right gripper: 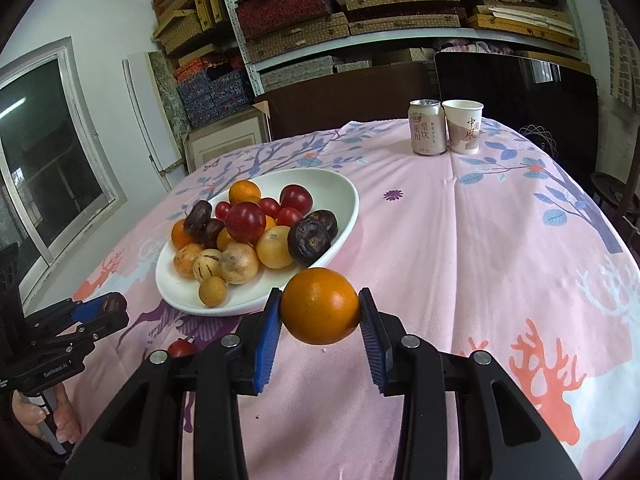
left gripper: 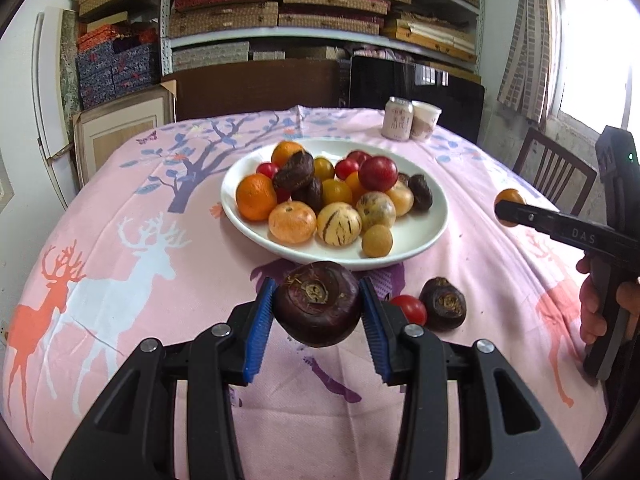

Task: Organize fruits
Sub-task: 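Carry the dark fruit and orange tomato onto the white plate and release both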

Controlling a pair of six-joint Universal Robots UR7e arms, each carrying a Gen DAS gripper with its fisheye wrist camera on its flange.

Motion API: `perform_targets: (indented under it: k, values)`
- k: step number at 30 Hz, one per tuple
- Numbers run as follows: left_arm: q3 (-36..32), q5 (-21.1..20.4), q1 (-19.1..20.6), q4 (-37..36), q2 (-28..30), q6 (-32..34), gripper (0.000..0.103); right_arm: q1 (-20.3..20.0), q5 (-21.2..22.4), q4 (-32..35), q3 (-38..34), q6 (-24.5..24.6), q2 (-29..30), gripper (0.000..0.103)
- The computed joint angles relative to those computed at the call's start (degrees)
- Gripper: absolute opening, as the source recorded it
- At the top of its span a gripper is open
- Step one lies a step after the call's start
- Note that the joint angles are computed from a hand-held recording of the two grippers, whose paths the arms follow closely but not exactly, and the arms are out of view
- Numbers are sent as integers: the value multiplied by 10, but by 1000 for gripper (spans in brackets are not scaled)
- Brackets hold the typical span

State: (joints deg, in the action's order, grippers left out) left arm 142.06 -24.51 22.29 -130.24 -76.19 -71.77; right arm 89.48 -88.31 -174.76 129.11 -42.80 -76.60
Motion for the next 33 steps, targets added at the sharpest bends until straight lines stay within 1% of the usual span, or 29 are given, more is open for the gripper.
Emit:
perform_targets:
  k: [1, 3, 5, 7, 8, 11, 14, 15, 17, 20, 21, 22, 23, 24, 25, 28, 30, 32, 33]
  values:
    - [0, 2, -3, 3, -5, -6, 41, 0, 5, 7, 0, 5, -7, 39]
    - [-2, -5, -4, -15, -10, 13, 41, 6, 16, 34, -5, 10, -22, 38]
    - [-16, -4, 1, -22, -11, 40, 41, 24, 15, 43, -15, 5, -26, 38]
    - [-38, 12, 11, -24, -7, 72, 41, 47, 9, 42, -33, 7, -19, 38]
    - [-50, 19, 17, -30, -3, 92, 41, 61, 1, 39, -47, 13, -9, 38]
    - [-88, 43, 54, -102, 34, 200, 42, 94, -19, 21, -86, 20, 34, 38]
    - [-136, 45, 105, -169, 76, 294, 42, 114, -35, -8, -126, 21, 92, 38]
    - [-149, 42, 122, -211, 91, 333, 42, 118, -40, -15, -138, 18, 110, 38]
    - [-170, 30, 147, -270, 113, 390, 42, 123, -48, -9, -168, 21, 145, 38]
    - [-199, 10, 180, -323, 140, 448, 43, 123, -55, 13, -204, 34, 183, 38]
    - [-207, 9, 187, -332, 147, 459, 51, 121, -55, 27, -214, 38, 191, 39]
    - [-211, 10, 193, -339, 152, 465, 55, 119, -55, 40, -221, 42, 199, 39]
    - [-214, 10, 197, -347, 155, 470, 65, 118, -55, 45, -225, 43, 204, 39]
    - [-215, 8, 200, -359, 157, 478, 70, 118, -56, 43, -226, 42, 206, 40]
    - [-213, 7, 199, -375, 158, 486, 71, 116, -53, 35, -222, 41, 205, 45]
    - [-197, 13, 187, -402, 150, 493, 73, 109, -34, 27, -204, 48, 186, 51]
    - [-181, 17, 174, -397, 136, 474, 76, 105, -30, 26, -193, 52, 171, 55]
    - [-155, 21, 153, -374, 113, 437, 76, 100, -23, 38, -181, 63, 150, 55]
    - [-142, 24, 143, -366, 105, 424, 78, 95, -20, 47, -171, 70, 136, 55]
